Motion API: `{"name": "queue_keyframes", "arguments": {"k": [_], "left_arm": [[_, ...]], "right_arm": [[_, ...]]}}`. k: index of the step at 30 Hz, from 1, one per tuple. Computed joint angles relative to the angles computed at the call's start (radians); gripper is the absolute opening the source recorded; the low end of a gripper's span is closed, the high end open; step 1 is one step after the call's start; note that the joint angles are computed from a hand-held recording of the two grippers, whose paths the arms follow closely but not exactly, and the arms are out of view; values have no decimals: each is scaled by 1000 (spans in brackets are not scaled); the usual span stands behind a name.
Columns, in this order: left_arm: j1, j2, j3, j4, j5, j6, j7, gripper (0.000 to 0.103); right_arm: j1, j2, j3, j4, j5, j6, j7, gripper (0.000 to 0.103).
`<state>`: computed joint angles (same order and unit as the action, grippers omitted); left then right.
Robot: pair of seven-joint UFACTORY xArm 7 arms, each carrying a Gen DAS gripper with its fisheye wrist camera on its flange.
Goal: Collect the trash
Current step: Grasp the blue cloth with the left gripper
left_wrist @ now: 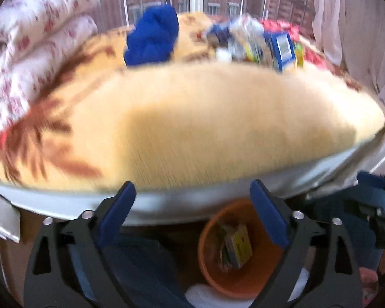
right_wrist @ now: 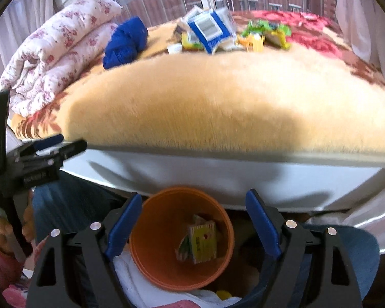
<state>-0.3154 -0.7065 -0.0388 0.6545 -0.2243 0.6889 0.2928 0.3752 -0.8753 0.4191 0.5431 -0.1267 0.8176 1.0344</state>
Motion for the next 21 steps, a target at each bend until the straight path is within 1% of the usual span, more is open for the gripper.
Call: {"name": "queue_keyframes", "arguments": {"k": [3,5,6,7,8,11,12,13,14,16,19,20,21], "left_arm": [[2,77,9,78,-8,-59,4,89],[-5,169,23,168,-26,-95,16,91],[-4,206,23,203,-30,-102,16,92],[-8,277,32,272,-48,-113,23,92],[-2,310,33,303,-55,-121,27,92],[35,477,3,452,-37,-159,-9,92],[50,552,-10,526,-19,-154,-32,92],[68,607,-27,581,24,-145,-76,92],[78,648,-36,624,42,-130,-101,92],[90,769,-48,756,100,-65,-178,92],[98,864,-54,848,122,-19,-235,92],[99,886,-55,865,131,-10,-250,87],[101,900,-57,875,133,-5,-253,64]], "right_arm": [[-10,-1,8,19,-16,-2,-3,83],[-14,-2,11,26,-23,-4,-5,83],[-15,-1,13,28,-25,-5,-5,83],[-17,2,14,30,-25,-7,-5,83],[-19,5,15,31,-26,-11,-3,83],[-19,10,15,30,-24,-17,1,83],[-18,9,12,28,-23,-19,1,83],[-19,10,11,28,-22,-21,3,83],[-20,9,12,29,-22,-21,5,83],[-20,4,12,29,-22,-17,6,83],[-26,5,16,38,-30,5,4,83],[-30,5,16,42,-32,14,4,83],[-31,3,13,43,-33,17,3,83]]}}
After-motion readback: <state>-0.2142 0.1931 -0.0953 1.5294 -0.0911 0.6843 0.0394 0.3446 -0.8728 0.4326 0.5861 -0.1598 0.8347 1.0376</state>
